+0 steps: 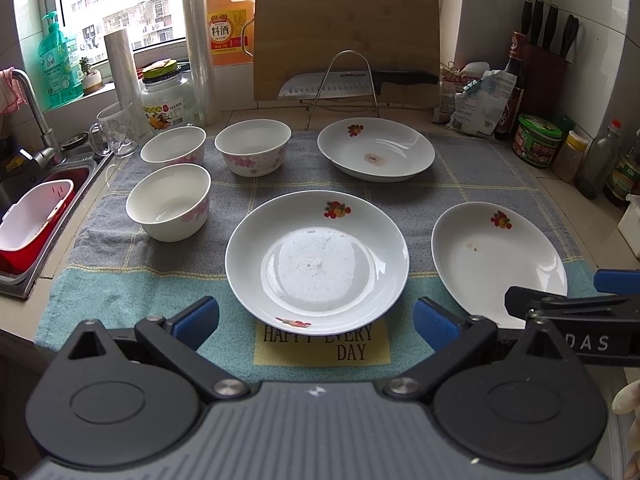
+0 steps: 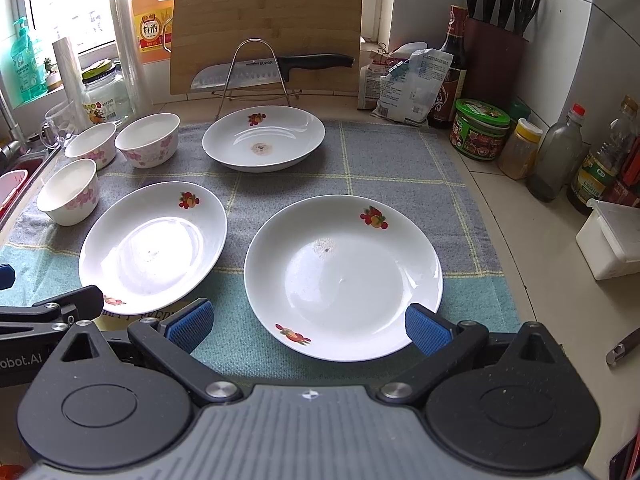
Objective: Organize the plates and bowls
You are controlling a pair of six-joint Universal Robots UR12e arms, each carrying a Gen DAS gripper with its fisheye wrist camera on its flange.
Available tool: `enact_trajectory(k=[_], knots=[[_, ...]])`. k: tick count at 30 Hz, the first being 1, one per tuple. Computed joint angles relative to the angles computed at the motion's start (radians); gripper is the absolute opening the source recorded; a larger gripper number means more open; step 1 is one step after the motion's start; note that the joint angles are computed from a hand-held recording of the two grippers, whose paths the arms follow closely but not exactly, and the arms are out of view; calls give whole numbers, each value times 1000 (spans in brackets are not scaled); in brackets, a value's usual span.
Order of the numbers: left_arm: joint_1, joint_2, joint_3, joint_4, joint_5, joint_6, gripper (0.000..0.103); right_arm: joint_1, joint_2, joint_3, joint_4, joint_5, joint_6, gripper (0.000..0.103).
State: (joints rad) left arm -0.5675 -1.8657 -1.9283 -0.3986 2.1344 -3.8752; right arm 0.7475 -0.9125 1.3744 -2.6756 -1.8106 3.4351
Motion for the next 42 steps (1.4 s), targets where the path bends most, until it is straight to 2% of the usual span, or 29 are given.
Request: enact_trajectory(k=[42], knots=[[-22,-10,20,-28,30,-47,102,-13,-13,33,-53,20,-36,103]])
